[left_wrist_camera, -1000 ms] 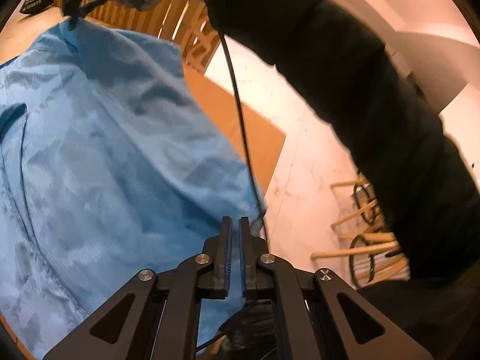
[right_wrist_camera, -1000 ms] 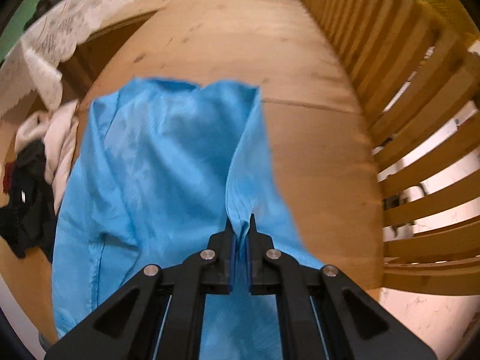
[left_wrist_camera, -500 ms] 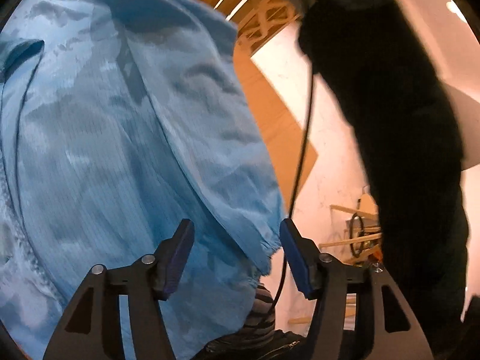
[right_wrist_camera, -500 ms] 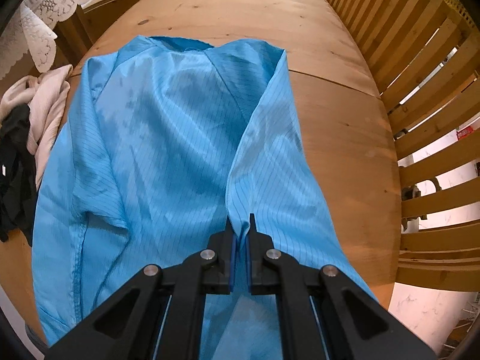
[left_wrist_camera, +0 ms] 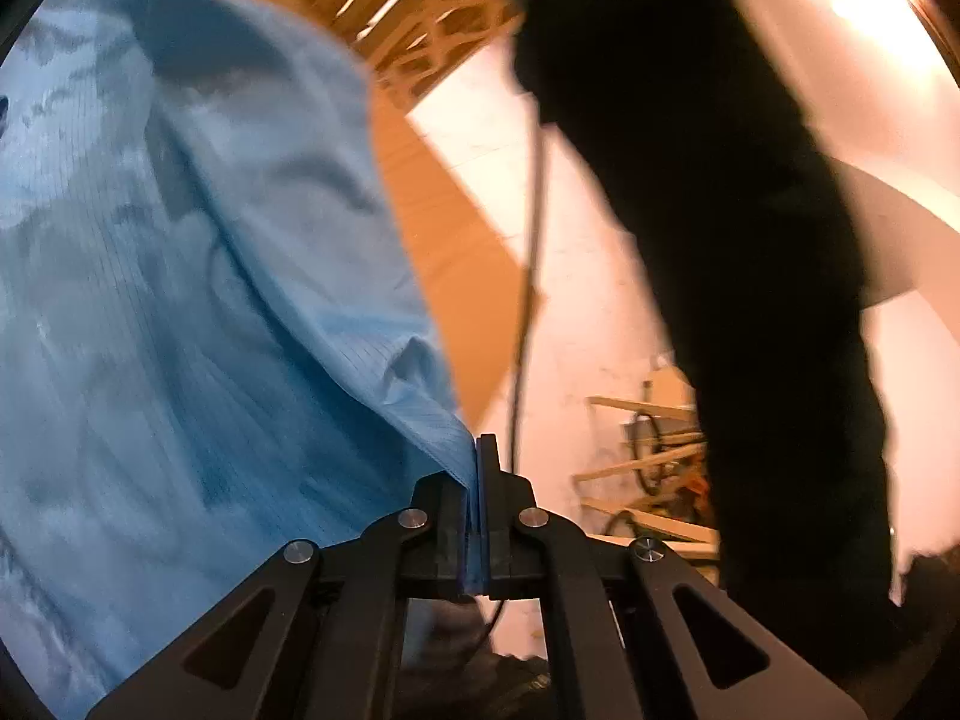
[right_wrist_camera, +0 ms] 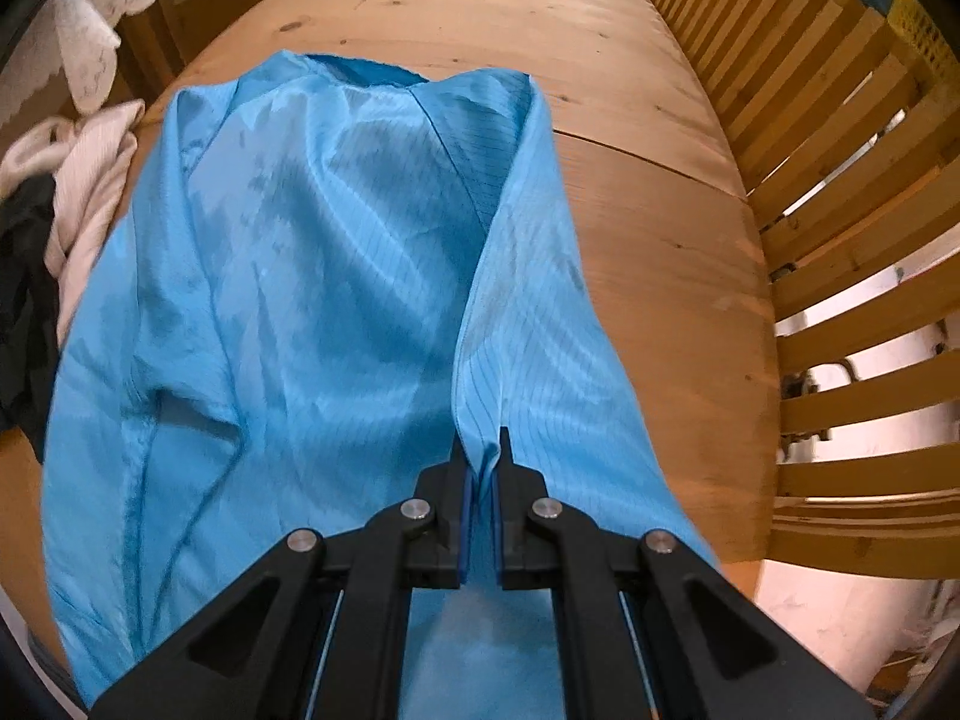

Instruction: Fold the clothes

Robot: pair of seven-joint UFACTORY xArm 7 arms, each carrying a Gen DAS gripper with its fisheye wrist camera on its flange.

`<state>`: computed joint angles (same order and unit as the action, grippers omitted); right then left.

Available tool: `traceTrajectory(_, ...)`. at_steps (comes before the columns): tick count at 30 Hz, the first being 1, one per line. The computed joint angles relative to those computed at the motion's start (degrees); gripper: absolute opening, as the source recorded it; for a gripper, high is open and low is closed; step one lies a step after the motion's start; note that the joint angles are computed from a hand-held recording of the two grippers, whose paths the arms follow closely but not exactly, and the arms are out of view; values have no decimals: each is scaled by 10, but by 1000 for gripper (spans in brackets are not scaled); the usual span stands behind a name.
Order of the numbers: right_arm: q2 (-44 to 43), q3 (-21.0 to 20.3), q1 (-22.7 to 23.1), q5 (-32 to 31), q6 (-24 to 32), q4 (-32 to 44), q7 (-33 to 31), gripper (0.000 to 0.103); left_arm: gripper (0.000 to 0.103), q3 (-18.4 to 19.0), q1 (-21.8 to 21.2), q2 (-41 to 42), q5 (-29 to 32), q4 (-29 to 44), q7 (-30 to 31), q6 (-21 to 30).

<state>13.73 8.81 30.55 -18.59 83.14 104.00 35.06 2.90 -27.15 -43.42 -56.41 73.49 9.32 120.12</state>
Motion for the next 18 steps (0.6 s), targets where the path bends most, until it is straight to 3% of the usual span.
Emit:
traceTrajectory(4,8,3,6,4,2,13,-3,5,2,30,0,-19,17,4,5,31)
traceTrajectory(9,41,9,21,24,-9,19,-9,5,1,34,35,-66,62,-94,-5,80)
traceTrajectory(12,55,11,34,34,-24,25,-10,5,1,42,52,-80,61,-105,6,99)
traceTrajectory(18,105,0,65,34,-8,126,-20,5,1,59,76,-82,26,-92,6,103)
